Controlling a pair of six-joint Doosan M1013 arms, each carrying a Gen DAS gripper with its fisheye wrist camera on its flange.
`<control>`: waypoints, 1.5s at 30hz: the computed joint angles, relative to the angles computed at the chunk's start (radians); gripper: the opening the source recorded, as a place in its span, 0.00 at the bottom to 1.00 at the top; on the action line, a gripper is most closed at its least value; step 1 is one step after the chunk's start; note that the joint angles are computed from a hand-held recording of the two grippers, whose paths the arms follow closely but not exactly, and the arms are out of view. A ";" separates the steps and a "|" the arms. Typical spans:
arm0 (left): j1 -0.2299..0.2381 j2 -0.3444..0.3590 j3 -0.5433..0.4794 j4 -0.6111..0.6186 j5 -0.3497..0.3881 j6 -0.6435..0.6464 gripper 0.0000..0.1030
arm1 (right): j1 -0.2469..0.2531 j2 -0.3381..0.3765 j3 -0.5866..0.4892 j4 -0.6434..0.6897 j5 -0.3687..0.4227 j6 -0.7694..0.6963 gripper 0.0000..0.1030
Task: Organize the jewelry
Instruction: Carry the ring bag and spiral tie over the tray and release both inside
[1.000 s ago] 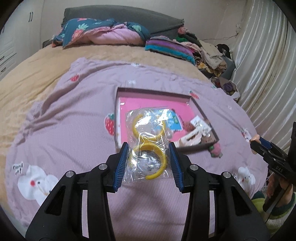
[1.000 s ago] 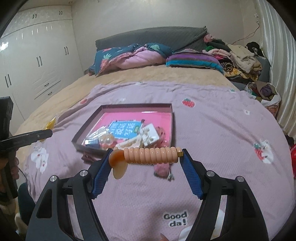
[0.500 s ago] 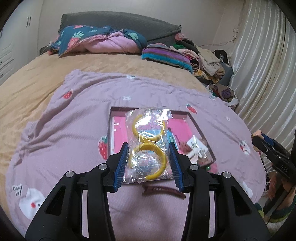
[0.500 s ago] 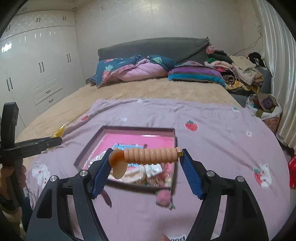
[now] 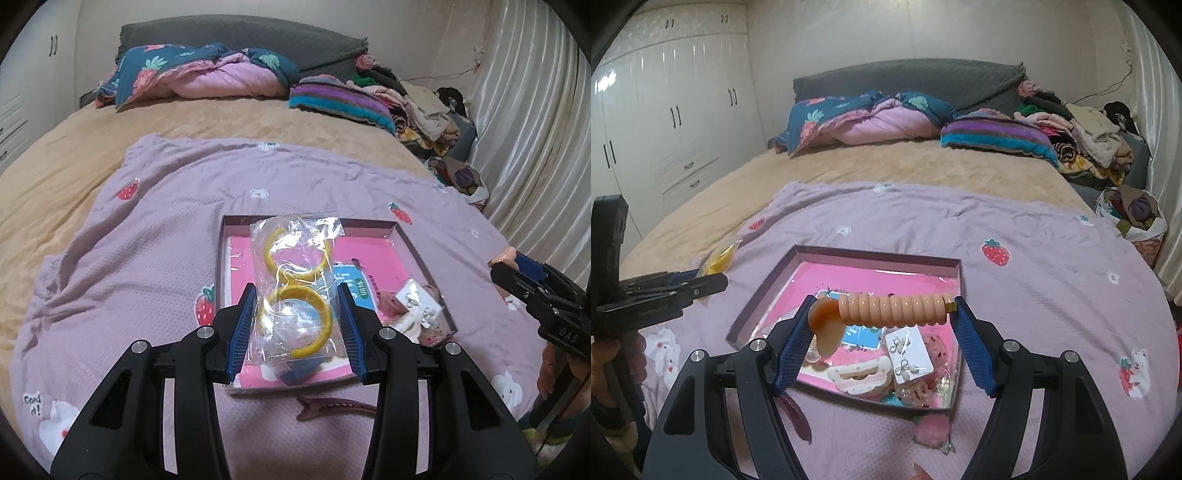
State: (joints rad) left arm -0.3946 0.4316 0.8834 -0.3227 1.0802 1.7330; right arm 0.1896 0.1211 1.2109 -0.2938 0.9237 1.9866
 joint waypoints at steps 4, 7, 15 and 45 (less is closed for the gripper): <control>-0.006 0.020 -0.015 0.019 0.017 -0.003 0.34 | -0.005 0.031 -0.018 0.022 0.025 -0.025 0.69; -0.009 0.035 -0.024 0.026 0.031 -0.007 0.34 | -0.005 0.050 -0.024 0.031 0.044 -0.040 0.69; -0.013 0.069 -0.044 0.043 0.065 -0.013 0.34 | -0.004 0.081 -0.022 0.059 0.079 -0.078 0.69; -0.013 0.115 -0.082 0.071 0.118 -0.040 0.38 | 0.008 0.069 0.024 0.122 0.053 -0.121 0.85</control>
State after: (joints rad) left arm -0.4079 0.5464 0.8017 -0.2520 1.1983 1.6932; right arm 0.1979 0.1897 1.2350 -0.1722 0.9764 1.8656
